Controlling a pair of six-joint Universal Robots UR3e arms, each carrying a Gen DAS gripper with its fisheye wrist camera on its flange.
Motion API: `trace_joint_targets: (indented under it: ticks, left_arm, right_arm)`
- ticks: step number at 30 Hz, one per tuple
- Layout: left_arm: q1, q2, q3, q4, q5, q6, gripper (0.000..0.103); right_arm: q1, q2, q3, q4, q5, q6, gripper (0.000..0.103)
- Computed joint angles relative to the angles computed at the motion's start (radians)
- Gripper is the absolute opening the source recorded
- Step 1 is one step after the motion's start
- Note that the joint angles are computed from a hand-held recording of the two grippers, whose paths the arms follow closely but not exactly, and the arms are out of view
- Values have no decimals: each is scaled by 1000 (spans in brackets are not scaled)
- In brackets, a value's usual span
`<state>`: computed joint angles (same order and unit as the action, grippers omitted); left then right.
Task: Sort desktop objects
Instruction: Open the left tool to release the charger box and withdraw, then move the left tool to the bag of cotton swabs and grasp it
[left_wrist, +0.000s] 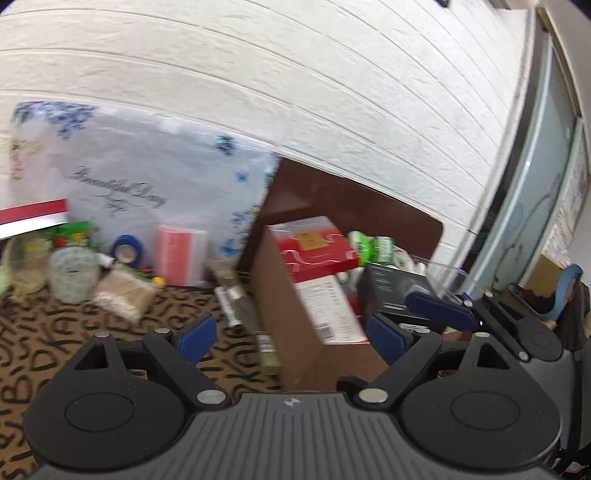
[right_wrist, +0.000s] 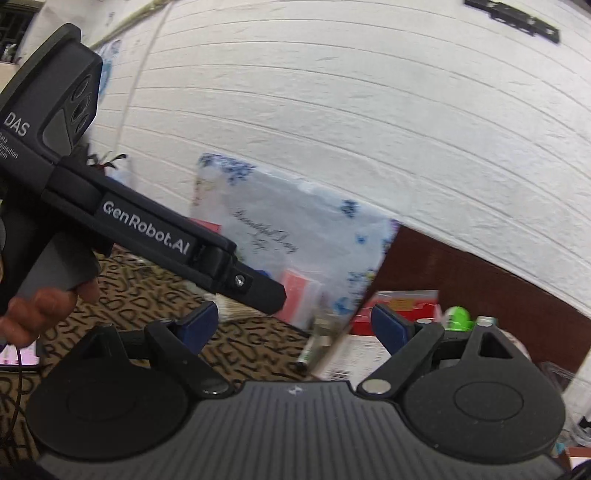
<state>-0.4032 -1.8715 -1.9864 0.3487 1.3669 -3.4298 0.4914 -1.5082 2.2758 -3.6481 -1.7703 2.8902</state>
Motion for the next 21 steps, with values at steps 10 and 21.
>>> trace_joint_targets:
  ticks: [10, 21]
  left_arm:
    - [158, 104, -174, 5, 22, -32, 92]
    - [281, 92, -227, 8, -11, -15, 92]
  right_arm:
    - [90, 161, -147, 54, 59, 27, 88]
    - [85, 283, -293, 191, 104, 59, 88]
